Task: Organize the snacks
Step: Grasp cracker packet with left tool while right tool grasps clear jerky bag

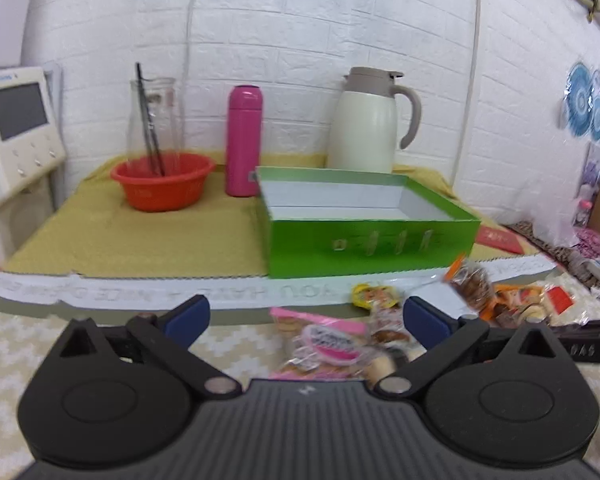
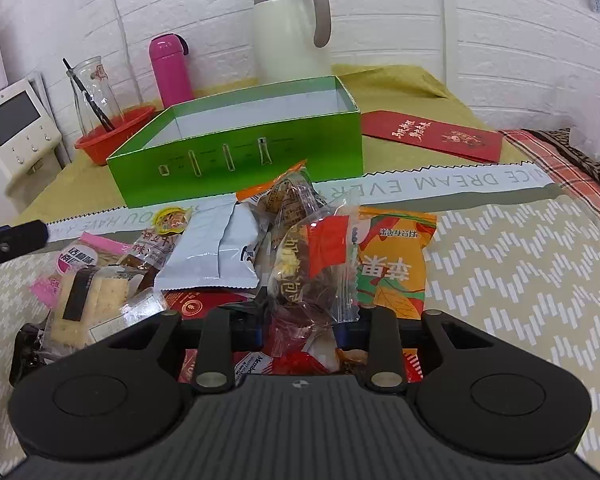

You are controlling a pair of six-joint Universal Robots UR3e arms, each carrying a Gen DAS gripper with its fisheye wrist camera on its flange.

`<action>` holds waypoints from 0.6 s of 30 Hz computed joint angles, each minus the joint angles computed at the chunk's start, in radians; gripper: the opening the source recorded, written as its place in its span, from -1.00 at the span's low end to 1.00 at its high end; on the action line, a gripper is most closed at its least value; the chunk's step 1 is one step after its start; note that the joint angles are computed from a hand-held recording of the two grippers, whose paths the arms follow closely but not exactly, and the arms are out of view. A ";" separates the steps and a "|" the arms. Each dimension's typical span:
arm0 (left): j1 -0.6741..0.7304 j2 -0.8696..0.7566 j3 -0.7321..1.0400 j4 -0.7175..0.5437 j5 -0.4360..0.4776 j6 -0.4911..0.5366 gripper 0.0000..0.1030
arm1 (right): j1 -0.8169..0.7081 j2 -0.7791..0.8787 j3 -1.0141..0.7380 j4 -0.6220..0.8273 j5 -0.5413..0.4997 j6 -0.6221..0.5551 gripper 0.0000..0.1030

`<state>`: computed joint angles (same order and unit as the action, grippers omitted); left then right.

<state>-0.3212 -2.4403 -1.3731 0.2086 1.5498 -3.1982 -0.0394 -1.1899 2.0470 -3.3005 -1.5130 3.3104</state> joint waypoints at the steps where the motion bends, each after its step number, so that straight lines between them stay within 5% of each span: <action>1: -0.004 0.021 -0.009 -0.052 0.025 0.026 0.99 | -0.004 -0.002 0.005 -0.005 0.008 0.003 0.04; 3: 0.002 0.064 -0.031 -0.156 -0.002 0.020 0.98 | -0.006 0.001 0.013 -0.021 0.012 0.013 0.04; 5: -0.004 0.074 -0.102 -0.045 -0.059 0.020 0.98 | -0.006 0.005 0.015 -0.031 0.011 0.017 0.04; 7: -0.053 0.037 -0.105 0.080 -0.022 0.090 0.99 | -0.007 0.007 0.017 -0.037 0.012 0.019 0.04; 10: -0.105 -0.012 0.032 -0.103 -0.012 0.184 0.99 | -0.008 0.004 0.019 -0.035 0.014 0.019 0.04; 15: -0.132 -0.134 0.173 -0.193 -0.009 0.099 0.98 | -0.005 0.002 0.018 -0.033 0.010 0.006 0.04; 16: -0.127 -0.151 0.159 -0.131 -0.021 0.067 0.87 | -0.004 0.003 0.018 -0.033 0.009 0.003 0.04; 17: -0.127 -0.156 0.149 -0.103 -0.023 0.047 0.47 | -0.003 0.004 0.017 -0.033 0.006 0.000 0.04; 18: -0.125 -0.157 0.143 -0.084 -0.030 0.045 0.37 | -0.003 0.004 0.016 -0.033 0.006 -0.002 0.04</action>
<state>-0.4463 -2.5973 -1.2306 0.1251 1.5202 -3.1534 -0.0423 -1.1855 2.0628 -3.3335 -1.5070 3.3085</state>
